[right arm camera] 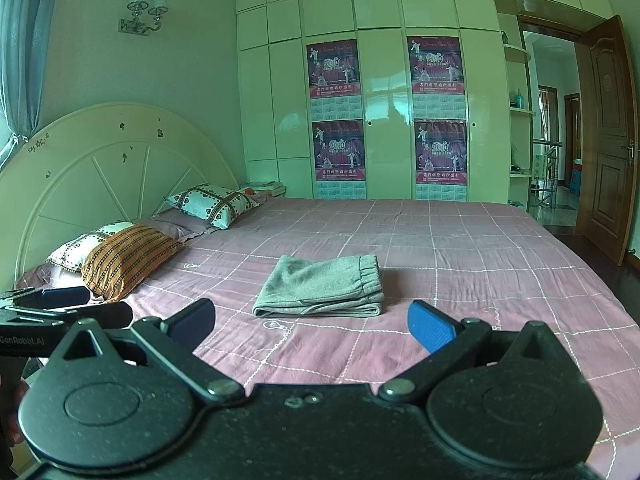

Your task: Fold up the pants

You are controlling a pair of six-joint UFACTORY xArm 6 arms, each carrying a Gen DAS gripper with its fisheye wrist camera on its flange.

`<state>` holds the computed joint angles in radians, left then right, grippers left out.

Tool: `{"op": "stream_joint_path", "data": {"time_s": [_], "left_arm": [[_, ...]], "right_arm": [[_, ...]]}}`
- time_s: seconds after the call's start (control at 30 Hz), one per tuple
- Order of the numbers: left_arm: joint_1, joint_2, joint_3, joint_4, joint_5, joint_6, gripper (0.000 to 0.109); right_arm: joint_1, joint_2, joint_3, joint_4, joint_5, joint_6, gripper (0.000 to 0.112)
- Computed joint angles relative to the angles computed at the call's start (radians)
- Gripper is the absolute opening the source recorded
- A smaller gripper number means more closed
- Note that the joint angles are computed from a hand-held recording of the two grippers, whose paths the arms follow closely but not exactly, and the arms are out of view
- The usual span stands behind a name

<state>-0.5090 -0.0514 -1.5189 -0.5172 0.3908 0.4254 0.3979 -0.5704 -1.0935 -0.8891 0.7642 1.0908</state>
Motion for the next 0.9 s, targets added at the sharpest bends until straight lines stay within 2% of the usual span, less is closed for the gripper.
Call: {"op": "stream_joint_path", "data": {"time_s": [0.47,0.9], "left_arm": [[-0.003,0.003,0.001,0.02,-0.016,0.003,0.103],[0.004,0.006,-0.007,-0.034,0.003,0.06,0.103]], "right_arm": [[0.008,0.005,-0.006,-0.002,0.009,0.003,0.097],[0.007,0.004,-0.004,0.002,0.005,0.0,0.097]]}}
